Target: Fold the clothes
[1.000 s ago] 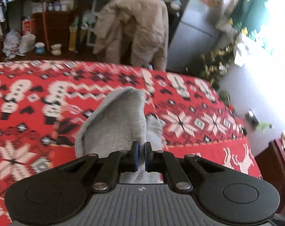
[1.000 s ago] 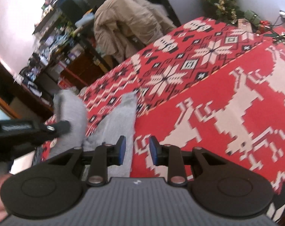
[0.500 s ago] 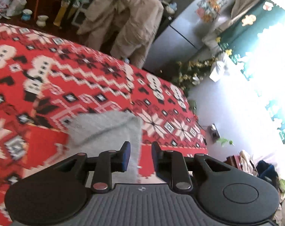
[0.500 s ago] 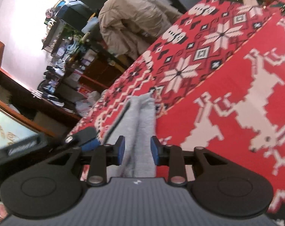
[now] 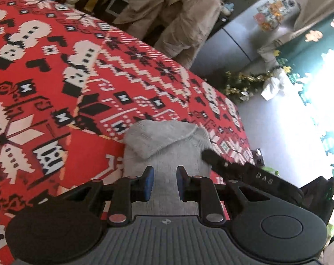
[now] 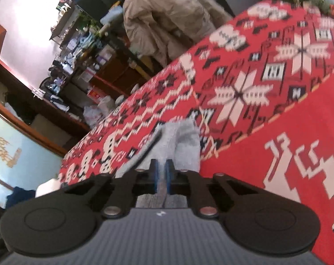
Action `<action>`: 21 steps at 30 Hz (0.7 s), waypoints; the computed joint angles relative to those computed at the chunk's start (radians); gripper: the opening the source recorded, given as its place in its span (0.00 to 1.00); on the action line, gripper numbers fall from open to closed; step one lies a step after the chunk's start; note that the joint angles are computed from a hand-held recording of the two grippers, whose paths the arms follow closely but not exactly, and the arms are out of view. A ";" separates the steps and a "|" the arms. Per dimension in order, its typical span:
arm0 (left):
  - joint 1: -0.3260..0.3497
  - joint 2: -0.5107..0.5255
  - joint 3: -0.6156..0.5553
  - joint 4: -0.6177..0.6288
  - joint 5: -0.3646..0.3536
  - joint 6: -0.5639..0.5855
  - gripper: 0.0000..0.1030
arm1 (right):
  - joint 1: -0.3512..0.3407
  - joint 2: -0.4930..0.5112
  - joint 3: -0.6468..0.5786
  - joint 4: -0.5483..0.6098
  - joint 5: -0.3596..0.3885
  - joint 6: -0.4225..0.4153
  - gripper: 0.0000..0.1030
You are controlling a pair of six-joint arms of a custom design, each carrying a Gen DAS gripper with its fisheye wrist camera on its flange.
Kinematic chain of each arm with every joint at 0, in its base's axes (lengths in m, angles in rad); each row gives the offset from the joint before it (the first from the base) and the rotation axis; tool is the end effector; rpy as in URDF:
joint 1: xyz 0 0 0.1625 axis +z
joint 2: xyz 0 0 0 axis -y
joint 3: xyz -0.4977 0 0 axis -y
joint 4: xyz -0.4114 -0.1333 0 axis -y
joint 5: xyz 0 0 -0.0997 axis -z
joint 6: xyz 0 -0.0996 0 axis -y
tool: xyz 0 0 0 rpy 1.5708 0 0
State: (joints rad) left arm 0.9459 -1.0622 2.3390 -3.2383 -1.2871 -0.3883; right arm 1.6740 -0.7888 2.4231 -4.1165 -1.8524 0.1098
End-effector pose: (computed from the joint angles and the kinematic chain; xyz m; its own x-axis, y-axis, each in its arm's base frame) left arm -0.1560 -0.4918 0.1530 -0.9832 0.1559 -0.0954 0.1823 0.8740 -0.4505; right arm 0.1526 -0.4480 0.1252 -0.9792 0.1856 0.0826 0.0444 0.5926 -0.8043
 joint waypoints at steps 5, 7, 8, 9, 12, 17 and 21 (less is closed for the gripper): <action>-0.022 0.002 0.010 -0.011 0.003 0.048 0.20 | 0.021 0.015 0.003 -0.102 -0.047 -0.068 0.06; -0.034 0.009 0.009 0.009 0.035 0.065 0.20 | 0.005 0.002 0.006 -0.071 -0.055 -0.037 0.07; -0.043 0.013 0.010 0.016 0.052 0.079 0.20 | -0.005 -0.001 0.007 -0.048 -0.052 -0.024 0.07; -0.051 0.018 0.011 0.023 0.070 0.092 0.20 | -0.016 -0.005 0.007 -0.024 -0.048 -0.011 0.08; -0.077 0.022 0.020 0.037 0.116 0.141 0.20 | -0.039 -0.014 0.009 0.025 -0.043 0.018 0.17; -0.105 0.009 0.030 0.072 0.145 0.196 0.37 | -0.059 -0.047 0.062 -0.013 0.025 0.053 0.33; -0.116 -0.006 0.045 0.105 0.156 0.170 0.47 | -0.047 -0.076 0.113 -0.011 0.060 0.056 0.36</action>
